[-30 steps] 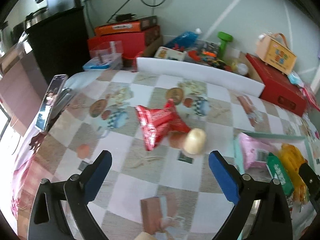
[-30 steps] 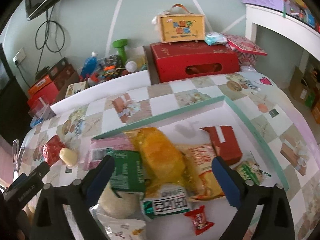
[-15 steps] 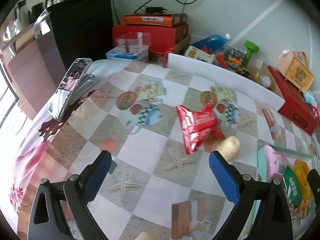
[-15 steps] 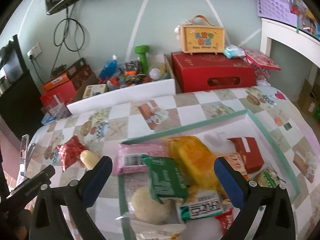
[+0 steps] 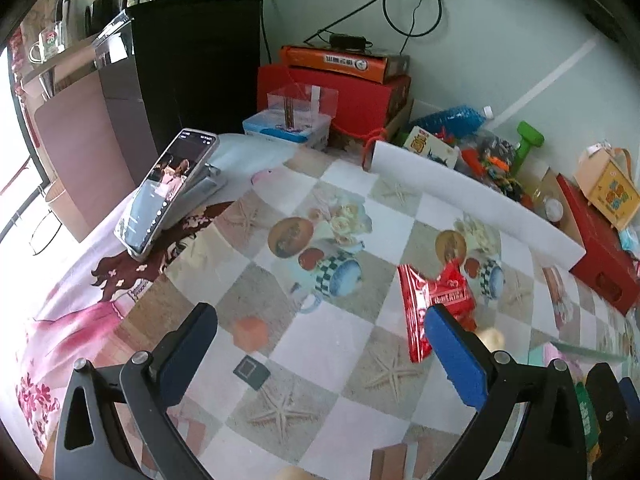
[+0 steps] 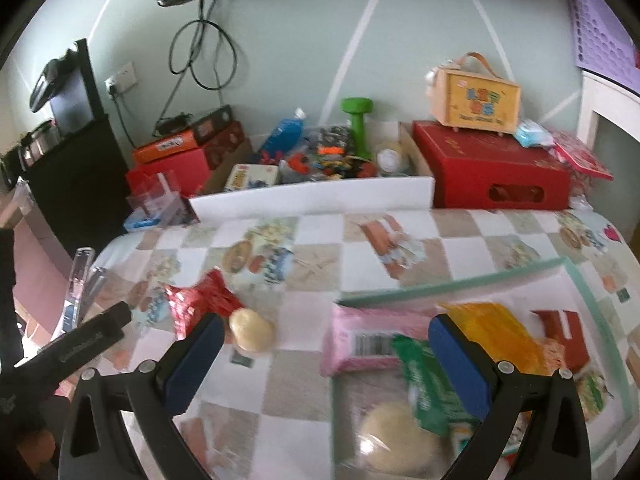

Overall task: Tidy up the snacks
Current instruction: 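Move both tools back over the red candy bag and pudding cup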

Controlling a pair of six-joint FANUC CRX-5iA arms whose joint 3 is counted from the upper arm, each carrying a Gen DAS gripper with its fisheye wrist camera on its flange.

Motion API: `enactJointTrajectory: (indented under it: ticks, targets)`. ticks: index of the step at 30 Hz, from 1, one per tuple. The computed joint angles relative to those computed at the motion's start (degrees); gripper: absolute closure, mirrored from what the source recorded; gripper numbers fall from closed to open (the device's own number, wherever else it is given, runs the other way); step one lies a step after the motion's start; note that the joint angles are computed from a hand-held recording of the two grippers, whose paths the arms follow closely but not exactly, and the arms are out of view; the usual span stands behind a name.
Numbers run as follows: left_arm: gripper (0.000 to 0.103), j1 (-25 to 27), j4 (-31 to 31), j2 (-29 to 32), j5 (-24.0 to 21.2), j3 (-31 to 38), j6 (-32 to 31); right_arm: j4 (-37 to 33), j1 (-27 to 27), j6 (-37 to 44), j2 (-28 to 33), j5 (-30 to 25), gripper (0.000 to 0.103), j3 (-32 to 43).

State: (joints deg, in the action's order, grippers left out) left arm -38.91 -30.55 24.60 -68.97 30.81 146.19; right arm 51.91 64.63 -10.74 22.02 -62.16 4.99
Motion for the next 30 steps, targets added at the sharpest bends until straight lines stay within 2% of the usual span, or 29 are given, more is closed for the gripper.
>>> enactJointTrajectory:
  ticks: [5,19,21,30]
  targets:
    - [0.000,0.81,1.18,0.38,1.20,-0.24,-1.01,-0.20,-0.87,0.85,1.51,3.60,0.000,1.14]
    - [0.000,2.58,4.82,0.80,6.36,-1.51,-3.42,-0.90,-1.94,4.42,4.97,6.26,0.003,3.72]
    - [0.000,3.25,6.67,0.62,8.13,-2.48,-4.14,-1.04,-2.02,5.08,5.56,6.25,0.004,4.21]
    - [0.000,4.17,9.98,2.38,10.61,-2.42,-6.88,-3.11,-2.57,7.93,7.50,8.06,0.021,5.73]
